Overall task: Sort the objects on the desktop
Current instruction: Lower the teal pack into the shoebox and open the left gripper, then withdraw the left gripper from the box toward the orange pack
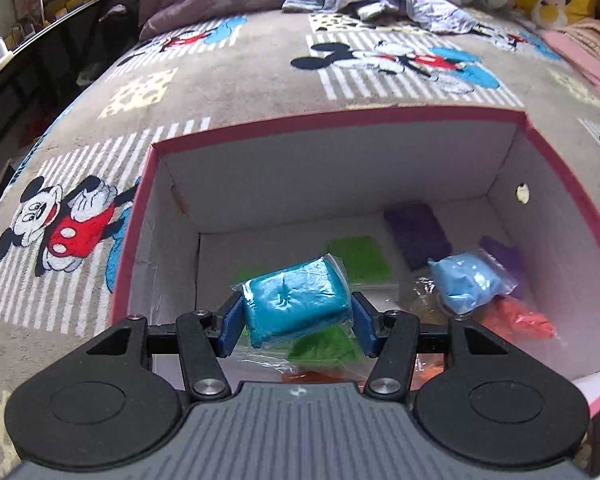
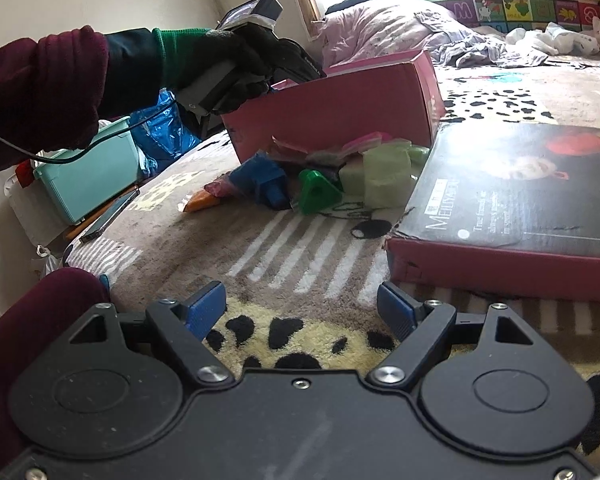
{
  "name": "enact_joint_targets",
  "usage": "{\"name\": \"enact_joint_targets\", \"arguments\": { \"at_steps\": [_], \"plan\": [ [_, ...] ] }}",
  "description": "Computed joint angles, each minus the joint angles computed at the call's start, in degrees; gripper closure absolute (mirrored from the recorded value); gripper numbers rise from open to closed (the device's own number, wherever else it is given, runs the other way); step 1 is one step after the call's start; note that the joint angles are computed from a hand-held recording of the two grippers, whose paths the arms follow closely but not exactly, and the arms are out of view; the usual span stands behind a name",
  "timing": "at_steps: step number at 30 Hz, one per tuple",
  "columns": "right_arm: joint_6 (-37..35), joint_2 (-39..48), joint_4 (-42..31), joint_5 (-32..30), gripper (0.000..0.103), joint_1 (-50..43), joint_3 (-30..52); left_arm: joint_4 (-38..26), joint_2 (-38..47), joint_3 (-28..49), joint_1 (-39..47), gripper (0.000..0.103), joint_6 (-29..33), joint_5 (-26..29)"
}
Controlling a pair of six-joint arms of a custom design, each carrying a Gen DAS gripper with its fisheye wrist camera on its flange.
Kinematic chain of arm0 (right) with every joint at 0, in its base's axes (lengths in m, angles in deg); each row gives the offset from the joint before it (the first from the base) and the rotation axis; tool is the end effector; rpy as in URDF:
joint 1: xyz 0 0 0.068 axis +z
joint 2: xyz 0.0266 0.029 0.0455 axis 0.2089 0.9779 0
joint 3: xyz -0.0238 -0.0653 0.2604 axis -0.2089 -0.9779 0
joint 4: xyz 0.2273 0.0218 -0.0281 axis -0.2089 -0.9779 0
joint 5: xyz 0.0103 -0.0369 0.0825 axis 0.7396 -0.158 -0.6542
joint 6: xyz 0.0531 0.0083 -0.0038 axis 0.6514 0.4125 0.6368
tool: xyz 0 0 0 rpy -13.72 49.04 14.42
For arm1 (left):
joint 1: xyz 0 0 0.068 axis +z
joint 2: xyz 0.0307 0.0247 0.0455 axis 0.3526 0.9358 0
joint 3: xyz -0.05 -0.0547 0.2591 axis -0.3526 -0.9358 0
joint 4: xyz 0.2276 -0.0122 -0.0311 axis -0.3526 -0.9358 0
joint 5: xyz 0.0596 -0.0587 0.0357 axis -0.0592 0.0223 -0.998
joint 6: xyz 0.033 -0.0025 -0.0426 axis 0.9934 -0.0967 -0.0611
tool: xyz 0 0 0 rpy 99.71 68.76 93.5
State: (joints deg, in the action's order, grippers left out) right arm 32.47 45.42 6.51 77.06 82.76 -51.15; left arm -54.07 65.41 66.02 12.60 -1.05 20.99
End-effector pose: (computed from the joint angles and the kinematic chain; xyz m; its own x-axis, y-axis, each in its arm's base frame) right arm 0.0966 0.2004 0.0250 -0.5286 0.2115 -0.8221 -0.1296 0.9370 0.3244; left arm 0.5156 -0.0765 0.1256 -0.7228 0.4287 -0.5421 0.4545 0.8857 0.0945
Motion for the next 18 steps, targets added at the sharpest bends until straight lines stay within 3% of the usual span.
{"name": "enact_joint_targets", "arguments": {
  "at_steps": [7,18],
  "plan": [
    [0.1,0.3,0.2,-1.1,0.020,-0.9,0.0,-4.7,1.9,5.1,-0.3,0.038,-0.6,-0.9],
    [0.4,-0.2,-1.9,-0.6,0.020,-0.6,0.6,8.9,-10.2,-15.1,0.2,0.035,0.6,-1.3]
  ]
}}
